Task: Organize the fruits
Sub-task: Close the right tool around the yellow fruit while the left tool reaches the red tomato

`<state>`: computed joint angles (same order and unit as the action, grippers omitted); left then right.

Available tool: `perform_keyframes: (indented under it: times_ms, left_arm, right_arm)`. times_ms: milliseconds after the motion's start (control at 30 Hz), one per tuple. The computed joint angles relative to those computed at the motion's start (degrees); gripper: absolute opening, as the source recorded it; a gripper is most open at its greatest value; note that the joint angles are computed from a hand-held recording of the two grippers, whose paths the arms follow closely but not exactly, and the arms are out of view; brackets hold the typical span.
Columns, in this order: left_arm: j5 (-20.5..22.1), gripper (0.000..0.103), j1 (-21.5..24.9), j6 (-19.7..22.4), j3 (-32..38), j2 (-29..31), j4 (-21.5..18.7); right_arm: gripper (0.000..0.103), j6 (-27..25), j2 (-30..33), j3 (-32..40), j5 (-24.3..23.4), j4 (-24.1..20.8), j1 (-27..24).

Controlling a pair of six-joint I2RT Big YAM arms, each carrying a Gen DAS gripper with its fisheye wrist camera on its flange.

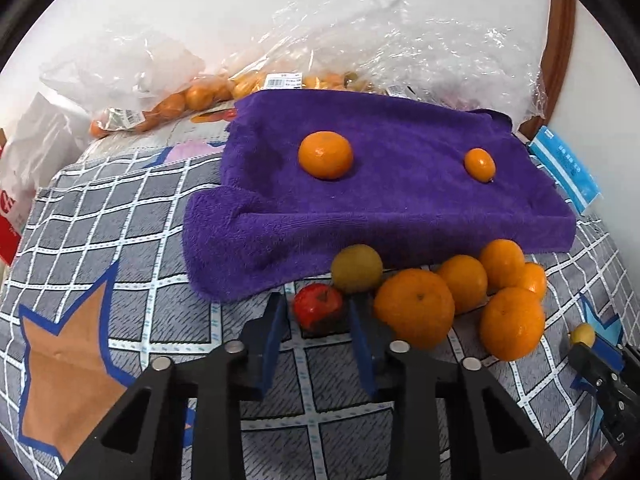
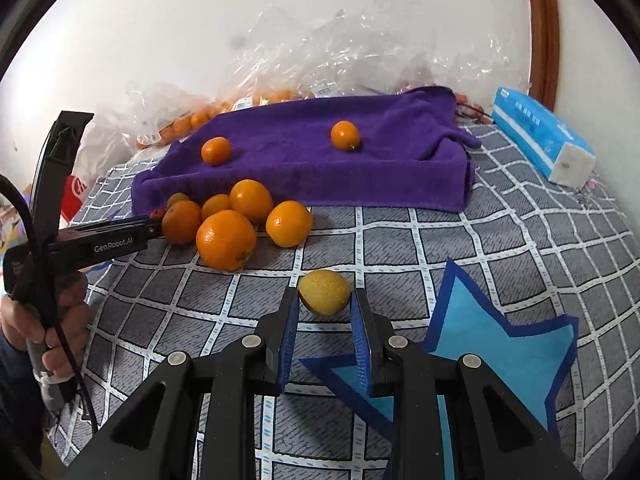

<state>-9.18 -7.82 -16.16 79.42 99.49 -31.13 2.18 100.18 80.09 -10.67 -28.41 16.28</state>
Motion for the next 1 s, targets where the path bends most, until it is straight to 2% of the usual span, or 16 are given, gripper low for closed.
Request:
perform_keyframes:
  times_ms: [67,167,367,533,767,1000]
  left_arm:
    - [0.82,0.024,0.11,0.18,-0.54,-0.34,0.75]
    - [3.75,0.024,0.78,-0.27,-2.01,-1.27,2.8]
    - [10.38,0.024,3.05,-4.06,-6.42,-3.81,9.48]
    - [11.38,0.024,3.32,-5.27,-8.44,-4.95,13.13]
    - [11.4,0.024,3.13,-5.07,-9.41,-5.59,14.84]
    - [12.06,0.024,2.82,-4.4,-10.67,-6.88,16.41]
  right_arm:
    - [0.026,0.64,0.21,0.24,-0.69,-0.16,-0.25]
    - [0.026,1.54,0.46,0.51,-1.19,-0.47,-0.55]
    - [0.026,2.41,0.61,0.54,-2.15,-0.51,-0.98]
    - [0.026,2.01,0.5,0.28,-2.45,-0.08,-1.02]
    - [0.026,1.4,-0.34,-0.79,-1.53,1.26,-0.55]
    - [0.026,4.01,0.37,0.8,-2.43,-0.67,-1.45]
